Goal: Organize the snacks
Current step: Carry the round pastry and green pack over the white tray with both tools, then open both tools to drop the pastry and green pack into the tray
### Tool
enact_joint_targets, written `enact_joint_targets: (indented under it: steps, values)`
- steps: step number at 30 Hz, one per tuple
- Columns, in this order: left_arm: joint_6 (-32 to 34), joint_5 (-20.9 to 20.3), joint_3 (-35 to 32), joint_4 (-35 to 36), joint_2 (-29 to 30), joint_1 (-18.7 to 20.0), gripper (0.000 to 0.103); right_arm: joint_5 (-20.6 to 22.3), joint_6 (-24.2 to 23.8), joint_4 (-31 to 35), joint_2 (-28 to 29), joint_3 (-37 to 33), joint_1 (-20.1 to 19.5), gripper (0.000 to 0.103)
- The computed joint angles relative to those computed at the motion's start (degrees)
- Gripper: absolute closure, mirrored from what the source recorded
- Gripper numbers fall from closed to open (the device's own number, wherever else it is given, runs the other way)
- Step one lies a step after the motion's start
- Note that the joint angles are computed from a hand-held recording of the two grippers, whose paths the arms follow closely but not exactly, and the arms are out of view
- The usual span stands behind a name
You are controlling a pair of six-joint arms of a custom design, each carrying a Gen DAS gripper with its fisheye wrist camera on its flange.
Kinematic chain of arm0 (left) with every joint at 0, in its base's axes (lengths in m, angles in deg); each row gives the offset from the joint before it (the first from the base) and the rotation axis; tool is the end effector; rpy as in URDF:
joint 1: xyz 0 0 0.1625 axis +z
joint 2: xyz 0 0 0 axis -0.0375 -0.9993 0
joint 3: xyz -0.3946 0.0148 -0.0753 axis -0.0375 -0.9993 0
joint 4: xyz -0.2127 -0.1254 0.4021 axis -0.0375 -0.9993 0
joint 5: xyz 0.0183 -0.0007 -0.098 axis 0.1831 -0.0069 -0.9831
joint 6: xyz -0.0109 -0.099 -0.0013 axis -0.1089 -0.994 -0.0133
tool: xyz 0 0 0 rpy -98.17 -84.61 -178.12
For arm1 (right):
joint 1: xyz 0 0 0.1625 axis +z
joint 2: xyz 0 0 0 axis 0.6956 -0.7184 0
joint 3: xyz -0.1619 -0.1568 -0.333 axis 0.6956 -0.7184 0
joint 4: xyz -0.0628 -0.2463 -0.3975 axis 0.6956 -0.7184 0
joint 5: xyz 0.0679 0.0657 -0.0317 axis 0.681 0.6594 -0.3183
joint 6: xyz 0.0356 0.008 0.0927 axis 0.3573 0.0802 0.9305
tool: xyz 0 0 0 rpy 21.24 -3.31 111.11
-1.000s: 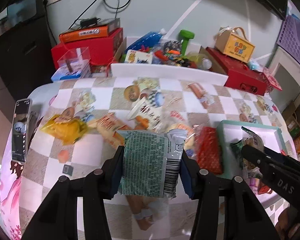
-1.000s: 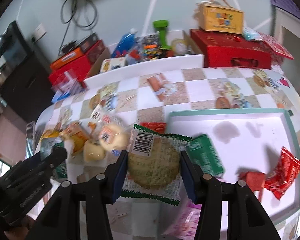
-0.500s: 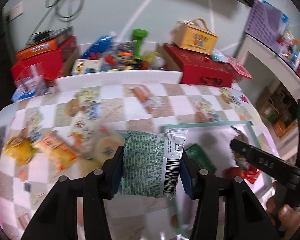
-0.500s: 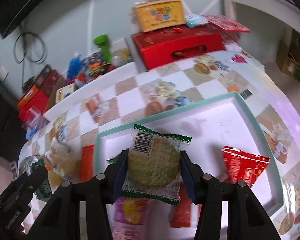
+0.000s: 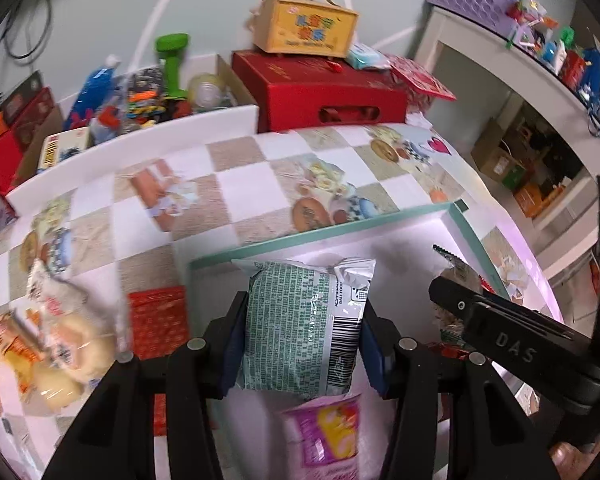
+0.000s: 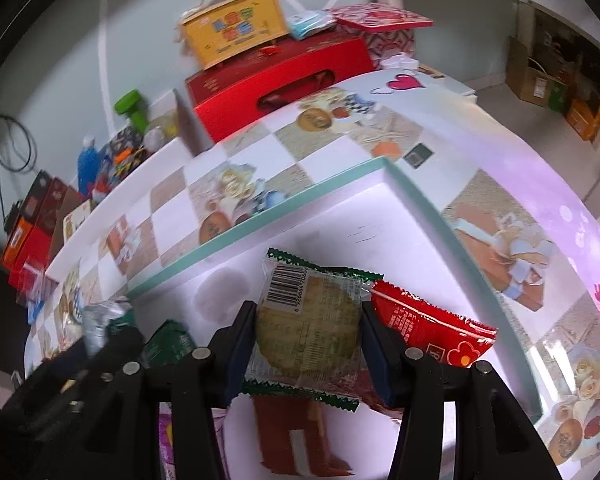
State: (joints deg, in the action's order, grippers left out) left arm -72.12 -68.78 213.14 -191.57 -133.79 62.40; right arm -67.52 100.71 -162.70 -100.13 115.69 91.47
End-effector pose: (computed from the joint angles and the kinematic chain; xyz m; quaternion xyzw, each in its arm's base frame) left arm -0.0111 -0.3743 0.3017 0.3304 0.9128 -0.1304 0.2016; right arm 0.3729 -0.2954 -0.0760 -0.2038 -0.8519 0.3680 0.3119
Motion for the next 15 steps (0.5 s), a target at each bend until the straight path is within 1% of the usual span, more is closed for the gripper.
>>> enact_joint_targets:
  steps: [4, 5, 7, 9, 10, 13, 15]
  values:
    - [-0.1, -0.3, 0.9, -1.1, 1.6, -0.8, 0.051, -0.2, 0.6, -1.1, -0.8, 1.1, 0.0, 0.049]
    - [-0.1, -0.2, 1.1, -1.3, 1.8, -1.1, 0.051, -0.3, 0.7, -1.0, -0.9, 1.1, -0.1, 0.048]
    - [-0.1, 0.3, 1.4, -1.8, 1.7, -1.6, 0.046, -0.7, 2.8, 1.5, -1.4, 1.1, 0.1, 0.048]
    - [-0.5, 0.8, 1.4, -2.2, 1.5, -1.6, 0.036, -0.9, 3.0, 0.9, -1.5, 1.4, 0.2, 0.048]
    - [-0.7, 0.7, 1.2, -2.3, 1.6, -1.2, 0.034, -0.9, 2.8, 0.3, -1.5, 1.4, 0.2, 0.048]
    - [-1.2, -0.3, 0.5, -2.1, 1.6, -0.2, 0.033, -1.1, 2.1, 0.8, -1.2, 0.7, 0.5, 0.048]
    - [-1.1, 0.0, 0.4, -2.1, 1.1, -0.3, 0.033, -1.2, 1.5, 0.5, -0.9, 0.3, 0.7, 0.048]
